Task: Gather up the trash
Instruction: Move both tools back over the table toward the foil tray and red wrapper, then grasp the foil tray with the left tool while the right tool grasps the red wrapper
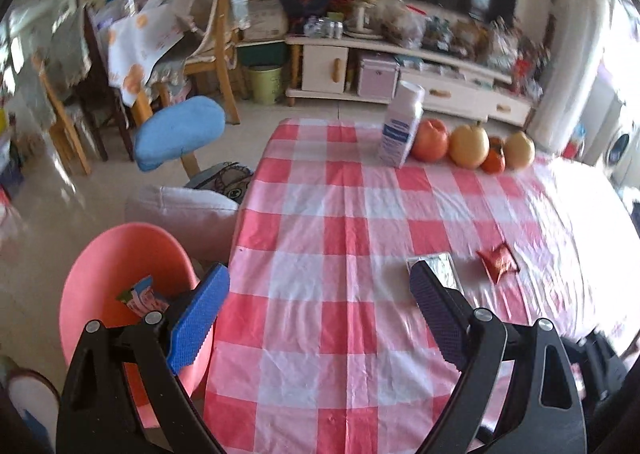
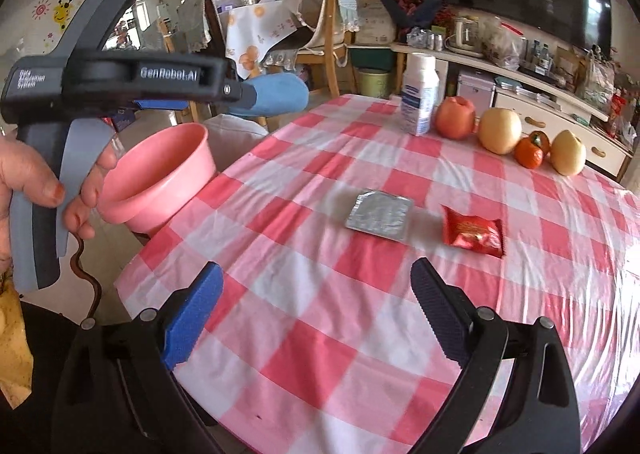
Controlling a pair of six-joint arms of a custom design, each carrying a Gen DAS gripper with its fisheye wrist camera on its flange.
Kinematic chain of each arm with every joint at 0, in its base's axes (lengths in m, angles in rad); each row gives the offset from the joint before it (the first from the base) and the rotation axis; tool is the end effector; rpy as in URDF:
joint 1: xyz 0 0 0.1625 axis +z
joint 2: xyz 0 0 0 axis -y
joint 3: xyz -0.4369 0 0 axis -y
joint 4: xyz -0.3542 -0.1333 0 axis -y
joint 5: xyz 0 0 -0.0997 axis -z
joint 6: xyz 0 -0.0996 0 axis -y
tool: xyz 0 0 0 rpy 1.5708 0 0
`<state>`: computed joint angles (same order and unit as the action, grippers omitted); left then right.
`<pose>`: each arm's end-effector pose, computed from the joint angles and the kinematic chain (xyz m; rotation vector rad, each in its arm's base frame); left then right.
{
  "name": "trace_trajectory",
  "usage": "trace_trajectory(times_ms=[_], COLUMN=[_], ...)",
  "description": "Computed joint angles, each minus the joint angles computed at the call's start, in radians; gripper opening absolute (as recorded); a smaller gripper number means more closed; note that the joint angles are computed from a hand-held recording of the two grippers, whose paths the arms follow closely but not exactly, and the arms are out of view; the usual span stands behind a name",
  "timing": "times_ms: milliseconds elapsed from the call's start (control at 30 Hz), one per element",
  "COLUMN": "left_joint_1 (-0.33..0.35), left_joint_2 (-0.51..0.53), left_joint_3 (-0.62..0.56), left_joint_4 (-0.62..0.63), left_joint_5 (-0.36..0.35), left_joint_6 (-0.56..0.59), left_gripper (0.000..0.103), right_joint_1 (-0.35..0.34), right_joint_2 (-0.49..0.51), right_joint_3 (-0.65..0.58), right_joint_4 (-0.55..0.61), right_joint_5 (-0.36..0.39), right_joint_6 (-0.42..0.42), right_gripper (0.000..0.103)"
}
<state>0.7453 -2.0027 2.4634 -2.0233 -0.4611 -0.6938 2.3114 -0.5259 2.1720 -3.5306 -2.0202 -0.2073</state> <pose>-0.0209 -0.3220 0.3567 0.1480 2.1609 -0.9181 0.3861 -0.2889 -0.0259 1.1593 -2.4765 0.5815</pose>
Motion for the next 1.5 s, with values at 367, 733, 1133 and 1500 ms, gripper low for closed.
trace_trajectory(times_ms=[367,733,1133,1500], left_joint_1=[-0.093,-0.093,-0.016,0.086], left_joint_2=[0.071,0.172,0.304,0.440], left_joint_3=[0.024,0.078,0.076,0.069], left_joint_4=[0.086,-0.065,-0.168,-0.409], left_joint_5=[-0.001,-0.022,-0.076,-0.147], left_joint_6=[-0.037,0.187,0.332,0.617], left_gripper=[0.091,0.091,0.091,0.091], right_joint_1=[-0.053,-0.133,-0.229,-0.266], right_joint_2=[-0.057,-0.098,-0.122,-0.078], right_joint_3=[0.073,0.102,0.086,0.003], right_joint_4=[-0.081,-0.088,-0.034,0.052], right_joint_5=[-0.013,-0.026,-0.020,0.007], right_joint_6=[-0.018,-0.031,-0.035,-0.063], right_gripper=[0.095,0.095,0.095,0.095])
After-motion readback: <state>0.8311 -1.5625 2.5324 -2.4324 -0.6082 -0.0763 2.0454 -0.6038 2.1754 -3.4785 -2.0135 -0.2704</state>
